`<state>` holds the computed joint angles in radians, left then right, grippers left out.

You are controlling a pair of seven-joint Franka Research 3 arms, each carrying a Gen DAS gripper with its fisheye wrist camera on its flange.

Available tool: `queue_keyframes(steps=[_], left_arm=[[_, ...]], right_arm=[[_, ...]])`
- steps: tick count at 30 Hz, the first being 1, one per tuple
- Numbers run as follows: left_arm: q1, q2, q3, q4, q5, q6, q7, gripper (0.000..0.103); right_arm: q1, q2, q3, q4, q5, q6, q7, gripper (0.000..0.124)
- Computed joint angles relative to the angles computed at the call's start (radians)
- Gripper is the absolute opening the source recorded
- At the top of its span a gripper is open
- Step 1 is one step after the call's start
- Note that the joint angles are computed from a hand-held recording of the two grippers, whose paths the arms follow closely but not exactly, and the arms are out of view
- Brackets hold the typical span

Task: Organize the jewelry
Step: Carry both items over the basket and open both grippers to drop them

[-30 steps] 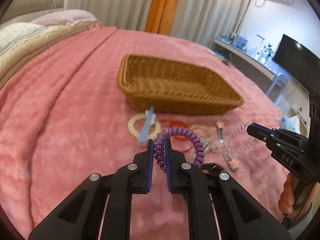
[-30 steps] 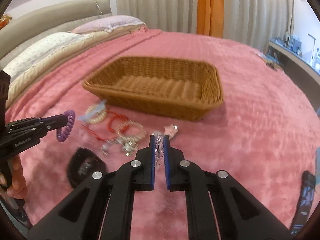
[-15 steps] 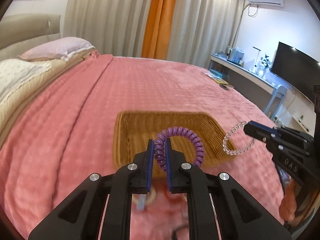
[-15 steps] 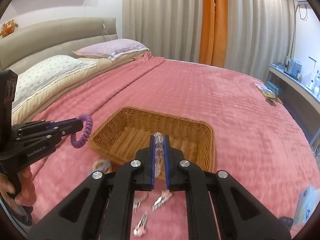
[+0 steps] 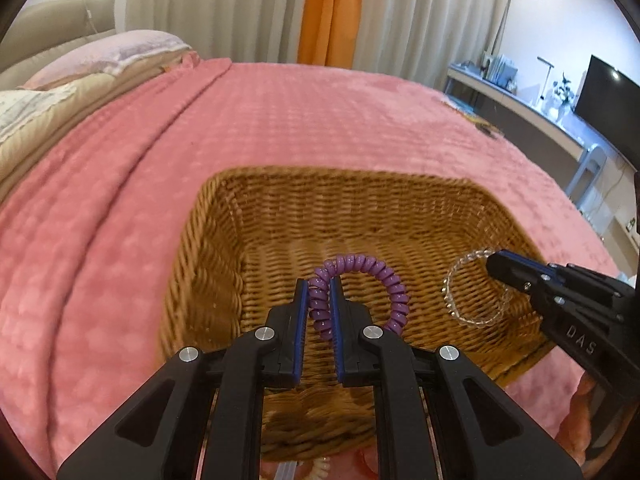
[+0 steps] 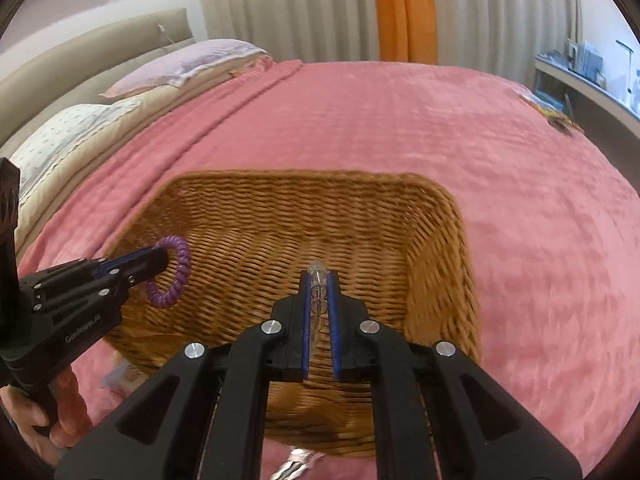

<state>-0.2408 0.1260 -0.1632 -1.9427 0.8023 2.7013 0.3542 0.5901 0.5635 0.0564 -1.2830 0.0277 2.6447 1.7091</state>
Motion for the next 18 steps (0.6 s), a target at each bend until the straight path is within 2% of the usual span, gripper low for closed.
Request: queue_keyframes(steps=[3,5,7,9,13,18], left_arm=[[0.003,0.008,-0.001,0.001,-0.028,0.001,0.02,0.012],[0.007,-0.005,0.002,-0.019,-0.033,0.032,0.017,0.022],[0.011,-0.035,0.01,-0.048,0.006,0.073,-0.028,0.03],[0.023,-0.078,0.015,-0.09,0.047,0.131,-0.085,0.037],[0.056,-0.174,-0.004,-0.164,0.154,0.197,-0.22,0.041],[0.129,-0.332,-0.07,-0.283,0.27,0.239,-0.377,0.044]], right_arm=[[0.01,0.003,-0.02,0.001,-0.015,-0.014,0.034,0.007],[0.003,-0.003,-0.014,-0.009,-0.012,-0.01,0.035,0.011],[0.005,-0.026,-0.019,-0.042,-0.02,0.022,0.045,0.024],[0.004,-0.058,-0.019,-0.087,-0.023,0.063,0.054,0.046],[-0.008,-0.166,-0.002,-0.216,-0.012,0.152,0.044,0.046],[-0.007,-0.329,0.011,-0.403,-0.037,0.235,0.046,0.046]])
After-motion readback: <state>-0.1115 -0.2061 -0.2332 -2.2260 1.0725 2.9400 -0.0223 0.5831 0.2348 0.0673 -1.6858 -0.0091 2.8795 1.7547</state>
